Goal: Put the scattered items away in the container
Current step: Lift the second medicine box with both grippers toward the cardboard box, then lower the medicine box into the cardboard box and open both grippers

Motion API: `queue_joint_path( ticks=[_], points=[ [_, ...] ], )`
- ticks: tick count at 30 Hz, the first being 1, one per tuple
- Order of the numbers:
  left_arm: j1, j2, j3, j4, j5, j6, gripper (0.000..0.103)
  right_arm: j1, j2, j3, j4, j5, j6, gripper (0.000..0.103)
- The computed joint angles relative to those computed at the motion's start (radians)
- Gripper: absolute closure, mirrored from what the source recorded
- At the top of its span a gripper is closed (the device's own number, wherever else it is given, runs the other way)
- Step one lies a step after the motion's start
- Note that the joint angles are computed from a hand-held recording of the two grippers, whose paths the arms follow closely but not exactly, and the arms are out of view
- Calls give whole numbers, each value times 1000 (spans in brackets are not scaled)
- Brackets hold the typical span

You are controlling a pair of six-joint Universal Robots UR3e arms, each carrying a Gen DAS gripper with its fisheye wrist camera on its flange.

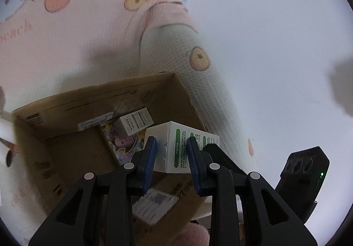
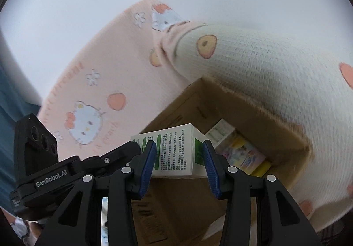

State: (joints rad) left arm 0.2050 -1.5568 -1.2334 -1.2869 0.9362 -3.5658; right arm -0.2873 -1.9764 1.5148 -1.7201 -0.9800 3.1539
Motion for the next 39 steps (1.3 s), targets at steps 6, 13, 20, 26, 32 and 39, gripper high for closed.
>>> queue_joint_path(
  ticks=[6, 13, 20, 26, 32, 39],
  points=[
    [7, -146, 53, 47, -19, -44, 72, 66, 254, -158, -20, -73, -14, 61],
    [28, -247, 72, 67, -23, -77, 71, 178, 530, -439, 80, -185, -47, 61],
    [-10, -359, 142, 23, 45, -124, 76, 240, 764, -722, 199, -304, -69, 61],
    [26, -304, 32, 52, 44, -124, 76, 198, 690, -712, 234, -279, -65, 50],
    [26, -282, 41, -8, 42, -69, 76, 246, 714, -849, 445, -429, -21, 50],
    [-19, -304, 96, -86, 81, -27, 92, 323, 722, -806, 515, -563, 19, 81]
  ],
)
